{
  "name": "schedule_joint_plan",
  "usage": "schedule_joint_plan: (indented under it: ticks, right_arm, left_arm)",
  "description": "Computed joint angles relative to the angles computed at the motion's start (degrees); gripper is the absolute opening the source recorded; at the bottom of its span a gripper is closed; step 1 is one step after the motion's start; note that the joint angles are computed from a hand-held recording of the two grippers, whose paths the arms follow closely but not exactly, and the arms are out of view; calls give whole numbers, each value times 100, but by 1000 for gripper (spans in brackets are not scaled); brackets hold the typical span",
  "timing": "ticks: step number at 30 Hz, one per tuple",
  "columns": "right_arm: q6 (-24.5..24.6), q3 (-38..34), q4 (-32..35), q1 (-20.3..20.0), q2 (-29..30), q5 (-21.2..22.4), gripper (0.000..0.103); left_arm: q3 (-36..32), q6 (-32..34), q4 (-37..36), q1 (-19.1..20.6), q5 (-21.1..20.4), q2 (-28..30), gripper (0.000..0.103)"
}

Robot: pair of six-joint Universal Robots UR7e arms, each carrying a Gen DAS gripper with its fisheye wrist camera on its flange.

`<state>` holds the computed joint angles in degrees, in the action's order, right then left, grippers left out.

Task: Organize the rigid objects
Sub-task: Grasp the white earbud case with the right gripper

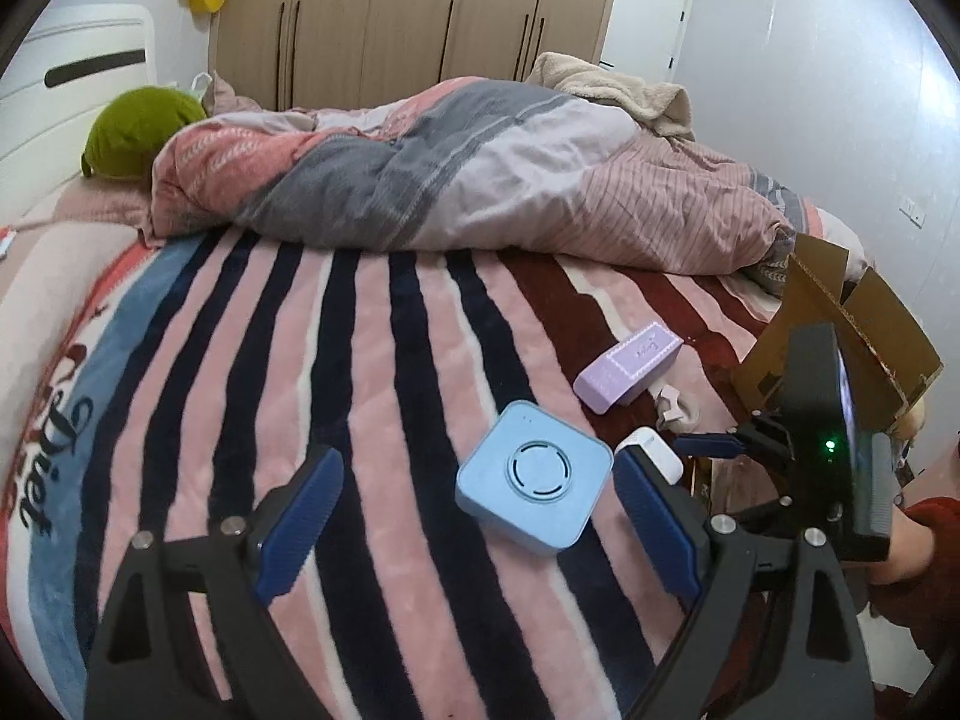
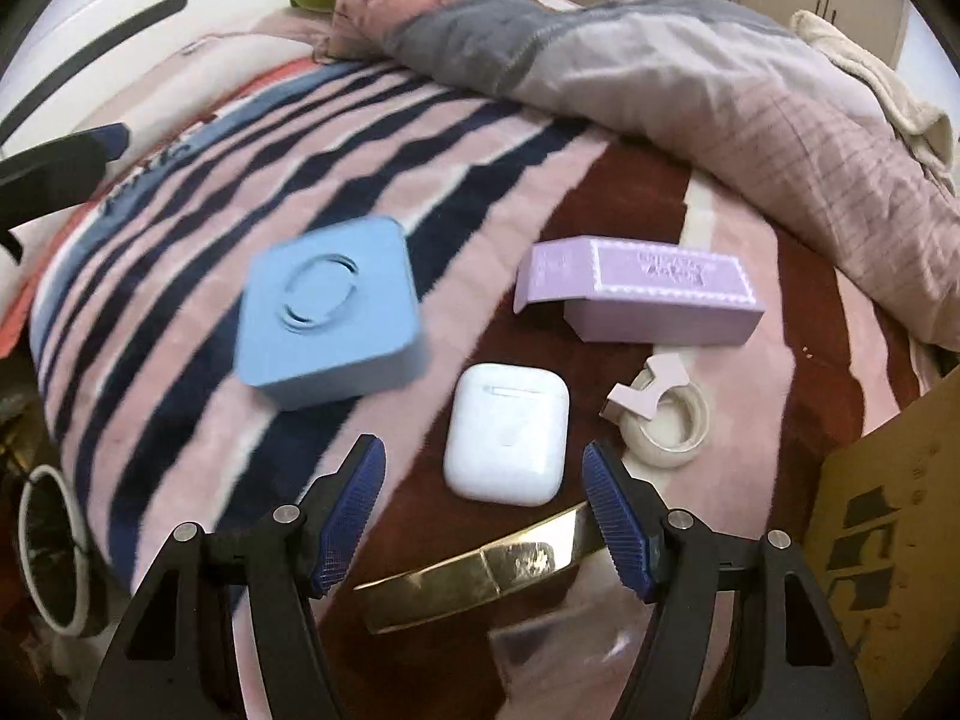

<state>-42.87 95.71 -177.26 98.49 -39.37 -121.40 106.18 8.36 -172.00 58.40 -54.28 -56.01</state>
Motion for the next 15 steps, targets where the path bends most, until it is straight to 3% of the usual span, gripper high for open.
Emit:
schedule_joint_plan:
  ticks: [2,4,9,15]
  right_arm:
    - [-16,-138,34,14,108,-109,48]
    - [-39,-256,54,20,195,-242,40]
    - [-254,-146,-122,49,127,-120,39]
    - [-297,322,29,232,-463,571,39]
  left_arm:
    - [-6,-37,16,15,-39,11,90]
    - [-15,-52,30,26,-112,16,90]
    - [-59,-5,173,-22,-194,29,90]
    - [-215,-3,484,-102,-836,16,90]
